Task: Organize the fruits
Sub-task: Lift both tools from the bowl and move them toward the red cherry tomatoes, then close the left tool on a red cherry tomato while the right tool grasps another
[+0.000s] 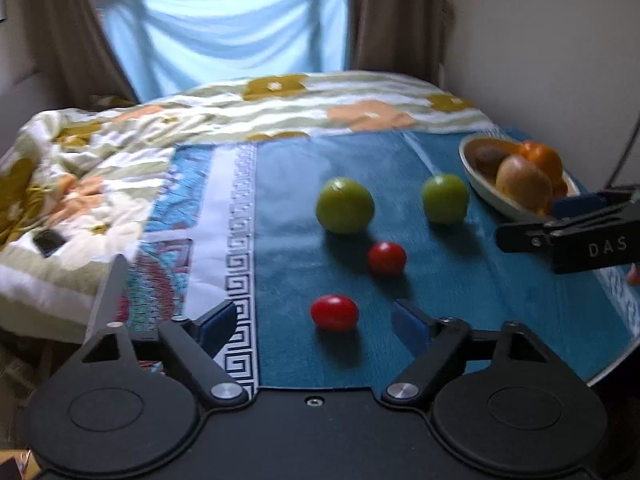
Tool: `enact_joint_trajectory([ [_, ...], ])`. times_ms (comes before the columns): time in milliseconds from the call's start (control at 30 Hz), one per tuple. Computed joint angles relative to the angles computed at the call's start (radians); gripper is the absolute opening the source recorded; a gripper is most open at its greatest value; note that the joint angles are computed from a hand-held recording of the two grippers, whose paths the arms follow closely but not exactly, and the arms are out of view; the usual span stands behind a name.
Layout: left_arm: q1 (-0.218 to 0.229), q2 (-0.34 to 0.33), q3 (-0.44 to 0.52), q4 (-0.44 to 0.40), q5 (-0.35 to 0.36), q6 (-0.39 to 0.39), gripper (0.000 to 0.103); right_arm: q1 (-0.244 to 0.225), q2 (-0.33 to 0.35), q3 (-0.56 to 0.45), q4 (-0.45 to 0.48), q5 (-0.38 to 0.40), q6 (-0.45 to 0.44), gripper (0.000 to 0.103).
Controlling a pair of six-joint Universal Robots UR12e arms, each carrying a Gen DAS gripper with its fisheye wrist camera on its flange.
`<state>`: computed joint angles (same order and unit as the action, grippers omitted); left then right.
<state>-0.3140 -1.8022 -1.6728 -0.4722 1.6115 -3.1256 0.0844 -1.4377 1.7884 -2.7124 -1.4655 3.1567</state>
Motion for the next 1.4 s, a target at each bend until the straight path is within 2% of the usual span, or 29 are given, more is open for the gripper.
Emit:
enact_joint_trajectory([
  [67, 0.009, -0.010, -0.001, -0.002, -0.034, 0.033, 0.077, 0.009, 0.013, -0.001, -0.004, -0.007, 0.009, 0.103],
  [200, 0.020, -0.030, 0.003, -0.003, -0.074, 0.084, 0.071, 0.024, 0.036, -0.007, -0.001, -0.006, 0.031, 0.103],
  [400, 0.035, -0.055, 0.016, -0.010, -0.131, 0.118, 0.060, 0.040, 0.064, -0.021, 0.002, 0.012, 0.045, 0.103],
  [533, 0.043, -0.063, 0.025, -0.036, -0.157, 0.123, 0.040, 0.044, 0.079, -0.036, 0.010, 0.030, 0.059, 0.102],
  [633, 0.048, -0.060, 0.019, -0.027, -0.162, 0.132, 0.039, 0.043, 0.088, -0.047, 0.023, 0.048, 0.060, 0.092],
  [933, 0.058, -0.052, 0.014, -0.038, -0.144, 0.157, 0.039, 0.051, 0.117, -0.082, 0.053, 0.083, 0.051, 0.075],
  [1267, 0.057, -0.050, 0.015, -0.047, -0.114, 0.132, 0.039, 0.057, 0.144, -0.108, 0.050, 0.086, 0.031, 0.065],
  [1300, 0.057, -0.049, 0.016, -0.052, -0.112, 0.127, 0.039, 0.058, 0.146, -0.110, 0.048, 0.087, 0.027, 0.061],
  [1333, 0.056, -0.049, 0.017, -0.055, -0.109, 0.124, 0.039, 0.057, 0.147, -0.111, 0.049, 0.091, 0.021, 0.052],
  [1400, 0.055, -0.047, 0.017, -0.053, -0.096, 0.119, 0.039, 0.056, 0.148, -0.113, 0.050, 0.106, 0.012, 0.046],
])
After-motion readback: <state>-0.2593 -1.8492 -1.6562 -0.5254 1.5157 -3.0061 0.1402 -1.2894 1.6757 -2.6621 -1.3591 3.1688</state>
